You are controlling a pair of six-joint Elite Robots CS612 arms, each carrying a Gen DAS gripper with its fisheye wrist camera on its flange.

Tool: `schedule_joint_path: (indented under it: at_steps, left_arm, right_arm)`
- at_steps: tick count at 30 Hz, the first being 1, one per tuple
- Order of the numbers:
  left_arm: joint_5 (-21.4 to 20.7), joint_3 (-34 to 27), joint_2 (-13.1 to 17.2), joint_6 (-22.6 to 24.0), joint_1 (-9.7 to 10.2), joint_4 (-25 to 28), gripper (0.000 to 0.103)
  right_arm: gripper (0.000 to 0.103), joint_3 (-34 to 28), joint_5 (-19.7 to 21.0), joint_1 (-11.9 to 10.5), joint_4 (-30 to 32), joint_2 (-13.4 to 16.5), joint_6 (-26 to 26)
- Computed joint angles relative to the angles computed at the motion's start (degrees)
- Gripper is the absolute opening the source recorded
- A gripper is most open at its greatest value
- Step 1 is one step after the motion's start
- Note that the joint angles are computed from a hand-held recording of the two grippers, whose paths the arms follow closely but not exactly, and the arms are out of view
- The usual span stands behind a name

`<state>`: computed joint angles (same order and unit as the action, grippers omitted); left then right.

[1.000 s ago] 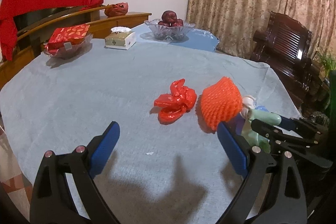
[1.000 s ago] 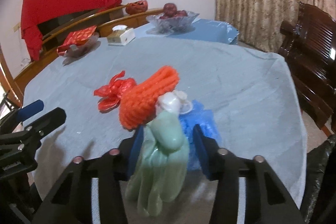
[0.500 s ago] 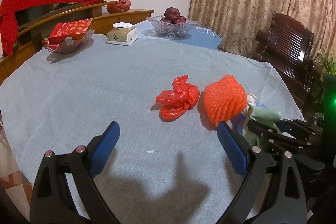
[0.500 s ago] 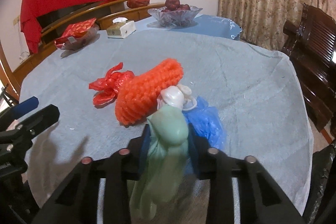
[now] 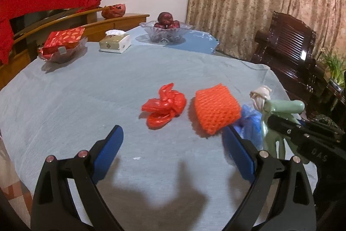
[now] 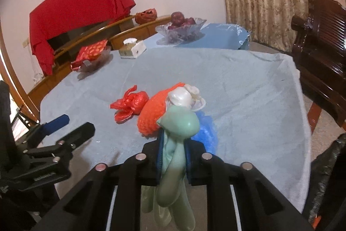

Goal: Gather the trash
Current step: 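Grasp the blue plastic bag with the left tool while the right tool holds the glove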

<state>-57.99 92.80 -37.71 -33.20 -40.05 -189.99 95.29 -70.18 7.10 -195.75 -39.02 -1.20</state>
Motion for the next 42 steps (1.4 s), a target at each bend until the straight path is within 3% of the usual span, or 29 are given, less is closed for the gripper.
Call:
schedule_joint_path:
  at_steps: [18,26,38,42]
  left_arm:
    - [-4.3,-6.2,3.3,2.0,-1.82,2.2,0.089]
    - [-6.8,-10.2,5.6,0.8,-1.59,5.8,0.08]
    - [-8.9,-15.9,8.3,0.3,-1.74,11.8,0.079]
    - [-9.2,-17.3,8.8,-0.3,-1.63,13.8,0.064]
  right_arm:
    - [0.017,3.5,-4.7,-3.0,-1.3,-1.5,1.1]
    - [0.017,3.6,-5.6,-4.0,-1.0,-1.1,0.9]
    - [0.017,2.9,-6.2,-4.3,-0.3,-0.5,-0.2]
    - [0.017,2.8,-6.3,-4.4,-0.2,-0.5,-0.2]
